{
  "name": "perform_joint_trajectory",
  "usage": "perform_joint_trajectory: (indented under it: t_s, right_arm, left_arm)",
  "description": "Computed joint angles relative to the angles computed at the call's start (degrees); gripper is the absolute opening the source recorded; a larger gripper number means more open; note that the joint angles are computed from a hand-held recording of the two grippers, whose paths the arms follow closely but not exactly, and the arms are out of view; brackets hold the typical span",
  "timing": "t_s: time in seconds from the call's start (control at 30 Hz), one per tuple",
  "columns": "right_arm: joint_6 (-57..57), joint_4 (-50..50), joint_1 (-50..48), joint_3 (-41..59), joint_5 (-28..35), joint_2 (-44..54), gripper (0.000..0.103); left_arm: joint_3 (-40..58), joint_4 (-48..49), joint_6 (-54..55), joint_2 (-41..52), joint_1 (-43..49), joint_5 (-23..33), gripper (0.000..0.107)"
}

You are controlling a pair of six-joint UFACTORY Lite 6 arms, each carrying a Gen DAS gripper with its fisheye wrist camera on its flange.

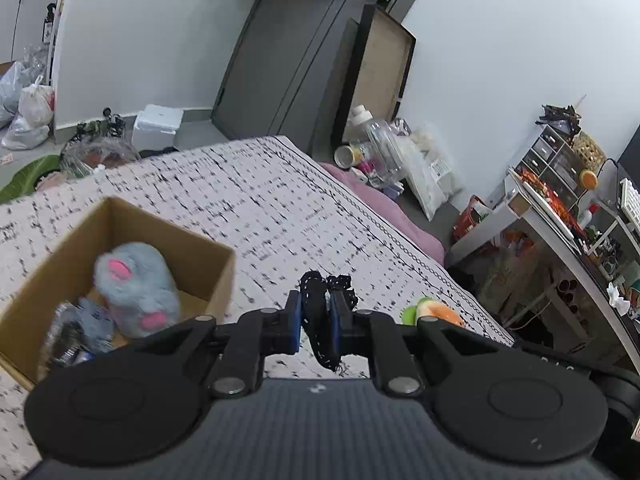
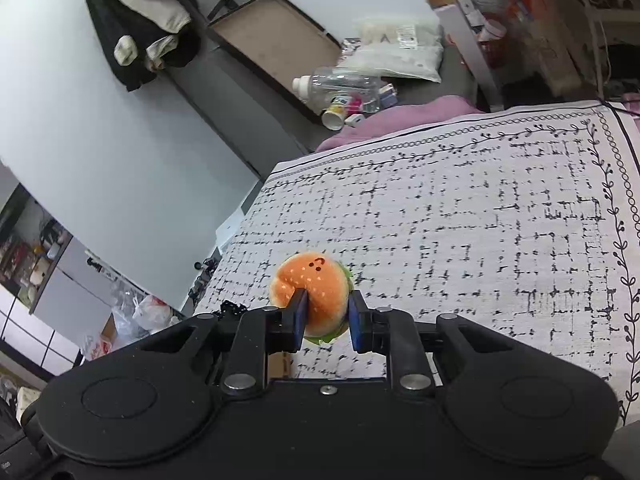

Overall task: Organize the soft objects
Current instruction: 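Carry the black toy and hamburger into the cardboard box and open both tools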

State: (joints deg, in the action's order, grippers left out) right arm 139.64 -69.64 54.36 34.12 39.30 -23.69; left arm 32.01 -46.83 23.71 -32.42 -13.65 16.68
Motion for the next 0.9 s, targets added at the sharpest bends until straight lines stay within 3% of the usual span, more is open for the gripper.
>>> perform_joint_trajectory:
  t_s: [0.47, 0.67, 0.9]
  right_arm:
    - [-5.33, 1.48, 6.46, 15.48, 4.93, 13.24, 0.022]
    - [-6.86, 1.72, 7.08, 22.13, 4.58, 19.86, 0.022]
    - [-8.15, 1.74, 7.43, 28.43, 3.38, 26.86, 0.022]
  left_arm:
    - [1.88, -13.50, 23.83, 0.37, 24.94, 20.15, 0.014]
    - [1.92, -16.15, 31.53, 2.20, 33.45, 25.79, 0.014]
    - [3.52, -17.74, 36.82, 8.04, 39.14, 28.28, 0.014]
